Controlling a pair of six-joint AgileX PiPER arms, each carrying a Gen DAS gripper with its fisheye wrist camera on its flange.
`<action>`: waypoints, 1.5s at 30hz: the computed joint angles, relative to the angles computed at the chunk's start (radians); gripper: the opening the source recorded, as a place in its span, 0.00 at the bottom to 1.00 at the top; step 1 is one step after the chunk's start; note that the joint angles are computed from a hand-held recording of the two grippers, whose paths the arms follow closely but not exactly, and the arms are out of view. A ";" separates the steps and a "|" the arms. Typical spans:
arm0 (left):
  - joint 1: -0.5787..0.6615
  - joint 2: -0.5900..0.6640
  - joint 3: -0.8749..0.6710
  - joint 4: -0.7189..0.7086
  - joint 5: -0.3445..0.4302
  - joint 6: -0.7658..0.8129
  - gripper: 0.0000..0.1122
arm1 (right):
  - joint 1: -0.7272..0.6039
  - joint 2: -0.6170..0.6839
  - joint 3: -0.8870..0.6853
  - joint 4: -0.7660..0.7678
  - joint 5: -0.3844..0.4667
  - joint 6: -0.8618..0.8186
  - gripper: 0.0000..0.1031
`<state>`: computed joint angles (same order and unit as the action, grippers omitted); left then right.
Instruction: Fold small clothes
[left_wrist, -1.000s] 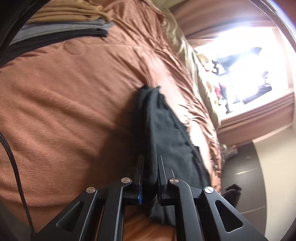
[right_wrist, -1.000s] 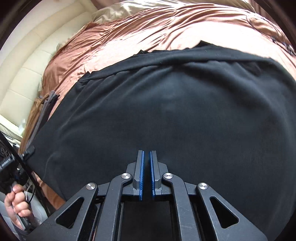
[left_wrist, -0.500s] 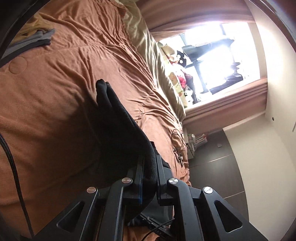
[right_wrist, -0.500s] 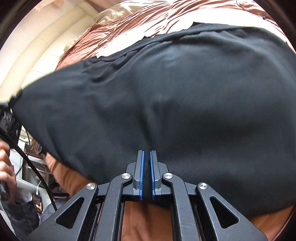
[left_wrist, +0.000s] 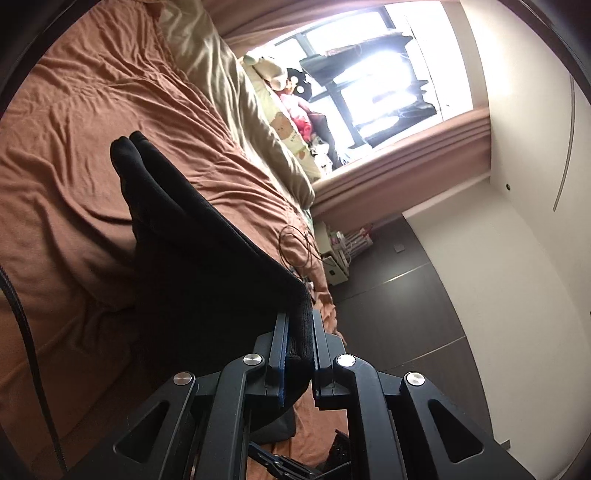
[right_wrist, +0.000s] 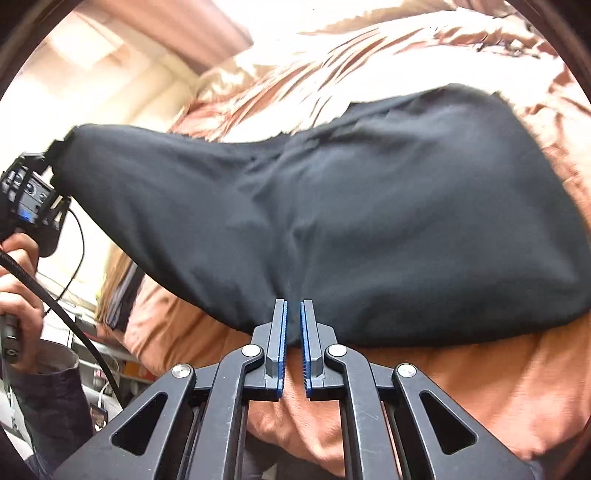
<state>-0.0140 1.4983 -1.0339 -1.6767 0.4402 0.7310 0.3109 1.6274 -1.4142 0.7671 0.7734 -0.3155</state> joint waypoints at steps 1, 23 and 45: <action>-0.016 0.013 -0.023 0.014 -0.004 -0.014 0.09 | -0.025 -0.028 0.010 -0.008 0.006 0.001 0.28; -0.324 0.488 -0.679 0.508 0.004 -0.552 0.09 | -0.514 -0.409 0.387 0.162 0.108 -0.197 0.68; -0.293 0.481 -0.549 1.258 0.106 -1.045 0.46 | -0.487 -0.133 0.142 0.067 0.205 -0.204 0.68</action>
<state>-0.3069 1.9790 -1.5832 -0.4184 0.5463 -0.3140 -0.1760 1.4949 -1.2718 0.8345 0.9784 -0.5195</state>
